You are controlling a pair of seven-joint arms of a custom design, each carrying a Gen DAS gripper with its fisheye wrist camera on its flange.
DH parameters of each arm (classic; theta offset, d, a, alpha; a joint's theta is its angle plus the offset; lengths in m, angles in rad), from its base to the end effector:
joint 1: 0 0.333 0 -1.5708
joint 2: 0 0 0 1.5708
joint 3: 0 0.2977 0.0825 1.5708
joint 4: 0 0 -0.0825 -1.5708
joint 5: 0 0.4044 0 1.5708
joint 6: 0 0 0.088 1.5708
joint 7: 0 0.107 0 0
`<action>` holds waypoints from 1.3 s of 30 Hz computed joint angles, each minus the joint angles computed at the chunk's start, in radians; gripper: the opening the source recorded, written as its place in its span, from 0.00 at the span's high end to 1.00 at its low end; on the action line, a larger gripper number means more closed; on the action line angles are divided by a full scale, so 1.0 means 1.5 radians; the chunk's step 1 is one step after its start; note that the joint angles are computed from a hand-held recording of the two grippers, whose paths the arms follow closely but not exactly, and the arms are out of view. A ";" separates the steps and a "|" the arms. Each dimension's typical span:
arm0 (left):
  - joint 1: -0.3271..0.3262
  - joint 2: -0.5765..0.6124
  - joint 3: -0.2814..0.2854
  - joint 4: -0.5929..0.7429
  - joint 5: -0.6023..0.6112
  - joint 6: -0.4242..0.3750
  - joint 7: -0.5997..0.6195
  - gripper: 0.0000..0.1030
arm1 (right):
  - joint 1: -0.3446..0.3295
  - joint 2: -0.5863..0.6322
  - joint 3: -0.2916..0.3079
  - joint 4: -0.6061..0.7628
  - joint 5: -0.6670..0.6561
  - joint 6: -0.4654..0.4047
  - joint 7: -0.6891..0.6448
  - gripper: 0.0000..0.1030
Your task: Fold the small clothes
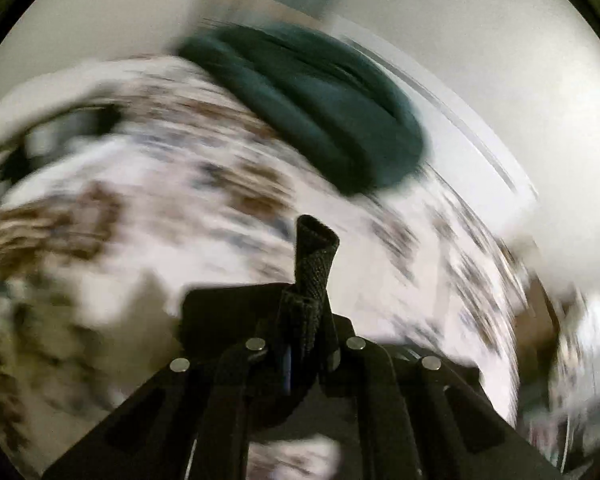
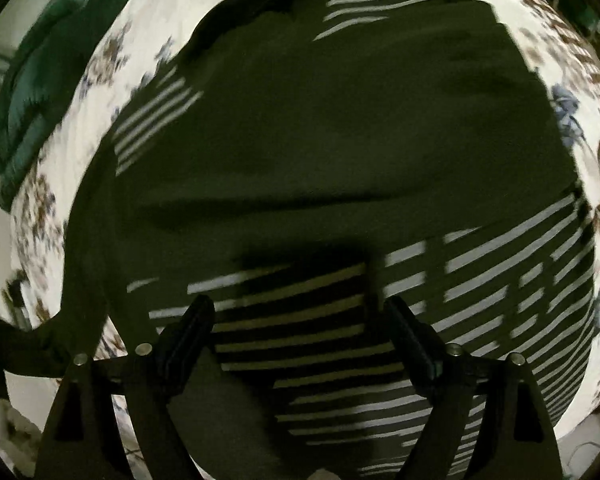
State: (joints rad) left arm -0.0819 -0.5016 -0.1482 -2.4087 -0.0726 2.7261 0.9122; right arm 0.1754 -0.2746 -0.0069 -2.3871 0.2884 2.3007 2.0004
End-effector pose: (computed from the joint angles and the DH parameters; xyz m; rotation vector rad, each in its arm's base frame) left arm 0.4639 -0.1141 0.5666 -2.2584 1.3864 -1.0688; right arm 0.4866 0.0888 0.4162 -1.5410 2.4122 0.1726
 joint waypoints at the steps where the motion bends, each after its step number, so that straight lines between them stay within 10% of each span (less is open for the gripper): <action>1: -0.034 0.047 -0.012 0.043 -0.015 0.004 0.011 0.93 | -0.006 -0.011 -0.008 -0.009 0.001 0.001 -0.007 0.15; 10: -0.205 0.436 -0.123 0.419 -0.028 -0.006 0.042 0.93 | -0.098 -0.107 -0.072 -0.100 -0.034 -0.018 -0.076 0.15; 18: -0.351 0.635 -0.093 0.702 0.116 -0.211 -0.023 0.81 | -0.188 -0.111 -0.120 -0.111 -0.048 -0.059 -0.145 0.15; 20: -0.370 0.612 -0.074 0.680 0.165 -0.215 -0.059 0.61 | -0.200 -0.114 -0.129 -0.111 -0.039 -0.069 -0.167 0.15; 22: -0.376 0.568 -0.054 0.630 0.225 -0.218 -0.103 0.19 | -0.212 -0.120 -0.136 -0.109 -0.028 -0.081 -0.183 0.15; 24: -0.374 0.495 -0.036 0.549 0.304 -0.222 -0.164 0.08 | -0.220 -0.127 -0.146 -0.104 -0.010 -0.093 -0.204 0.15; 30: -0.318 0.306 -0.043 0.335 0.428 -0.324 -0.266 0.04 | -0.201 -0.096 -0.153 -0.045 0.077 -0.102 -0.258 0.15; 37: -0.270 0.139 -0.075 0.090 0.290 -0.439 -0.292 0.04 | -0.162 0.059 -0.105 0.068 0.130 -0.034 -0.274 0.15; 39: -0.262 0.127 -0.094 0.053 0.262 -0.444 -0.305 0.04 | -0.155 0.113 -0.094 0.102 0.146 -0.013 -0.285 0.30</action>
